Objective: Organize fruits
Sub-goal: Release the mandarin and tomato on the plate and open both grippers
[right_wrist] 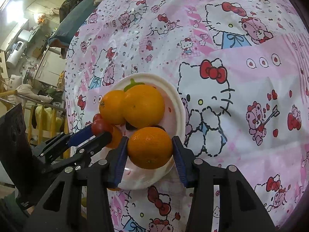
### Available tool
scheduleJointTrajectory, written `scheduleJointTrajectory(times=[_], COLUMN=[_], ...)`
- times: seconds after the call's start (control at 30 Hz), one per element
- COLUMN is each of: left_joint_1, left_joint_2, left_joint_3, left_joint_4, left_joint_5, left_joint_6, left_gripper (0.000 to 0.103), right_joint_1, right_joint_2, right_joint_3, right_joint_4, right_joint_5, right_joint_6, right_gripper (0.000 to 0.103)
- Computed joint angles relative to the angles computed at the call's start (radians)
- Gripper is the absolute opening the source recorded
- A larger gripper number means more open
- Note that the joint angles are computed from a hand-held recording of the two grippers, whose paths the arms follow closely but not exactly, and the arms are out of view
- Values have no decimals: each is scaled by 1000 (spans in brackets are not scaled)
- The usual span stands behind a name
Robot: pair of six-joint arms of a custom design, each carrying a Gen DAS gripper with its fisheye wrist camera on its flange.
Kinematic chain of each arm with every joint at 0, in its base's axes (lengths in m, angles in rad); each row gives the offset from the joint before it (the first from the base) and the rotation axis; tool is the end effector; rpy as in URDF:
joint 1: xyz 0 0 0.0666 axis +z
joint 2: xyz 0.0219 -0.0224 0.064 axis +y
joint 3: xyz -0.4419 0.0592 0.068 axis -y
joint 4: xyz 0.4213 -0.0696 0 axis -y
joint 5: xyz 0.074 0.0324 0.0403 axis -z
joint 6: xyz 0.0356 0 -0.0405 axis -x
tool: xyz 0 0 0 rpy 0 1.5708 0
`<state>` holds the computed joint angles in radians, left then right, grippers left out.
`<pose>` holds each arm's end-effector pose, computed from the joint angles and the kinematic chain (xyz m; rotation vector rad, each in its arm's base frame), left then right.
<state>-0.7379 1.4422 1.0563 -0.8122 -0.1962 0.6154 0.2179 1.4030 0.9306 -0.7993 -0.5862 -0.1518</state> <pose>0.3466 -0.3063 0.3175 0.1165 2.7258 -0.1127 0.4065 0.1098 0.2868 -0.2212 2.8129 0.9142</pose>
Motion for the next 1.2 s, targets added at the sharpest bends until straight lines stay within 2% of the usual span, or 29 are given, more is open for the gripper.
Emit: scheduleJointTrajectory(times=[0.4, 0.43, 0.47, 0.53, 0.77, 1.0, 1.03, 1.07, 1.1, 1.13, 1.17, 1.2], left_joint_1=[-2, -3, -2, -1, -2, -11, -12, -12, -13, -16, -19, -21], left_joint_2=[-4, -5, -6, -9, -8, -2, -2, -5, -10, -20, -28, -33], left_joint_3=[-4, -5, -6, -10, -8, -3, -2, -3, -5, -11, -14, -15], left_joint_4=[14, 15, 16, 23, 26, 19, 14, 15, 20, 33, 42, 45], left_joint_5=[-11, -12, -6, 4, 9, -1, 0, 2, 0, -11, -22, -32], left_joint_6=[-4, -4, -4, -4, -13, -26, -26, -25, -22, -19, -19, -19], left_gripper=[28, 27, 27, 28, 27, 28, 34, 50, 59, 73, 80, 82], right_joint_1=[-5, -7, -9, -16, -39, -39, -39, -39, -38, -37, -37, -36], right_joint_2=[-5, -6, -10, -18, -27, -35, -34, -34, -35, -36, -36, -37], right_joint_3=[-1, -3, -7, -15, -23, -22, -20, -19, -18, -18, -17, -16], right_joint_4=[12, 15, 25, 46, 68, 69, 68, 66, 67, 67, 65, 64], right_joint_5=[14, 14, 12, 9, 18, 23, 20, 20, 22, 25, 25, 26], right_joint_6=[-20, -24, -37, -64, -117, -119, -117, -113, -111, -110, -108, -105], right_gripper=[49, 56, 70, 73, 73, 74, 74, 74, 74, 74, 74, 74])
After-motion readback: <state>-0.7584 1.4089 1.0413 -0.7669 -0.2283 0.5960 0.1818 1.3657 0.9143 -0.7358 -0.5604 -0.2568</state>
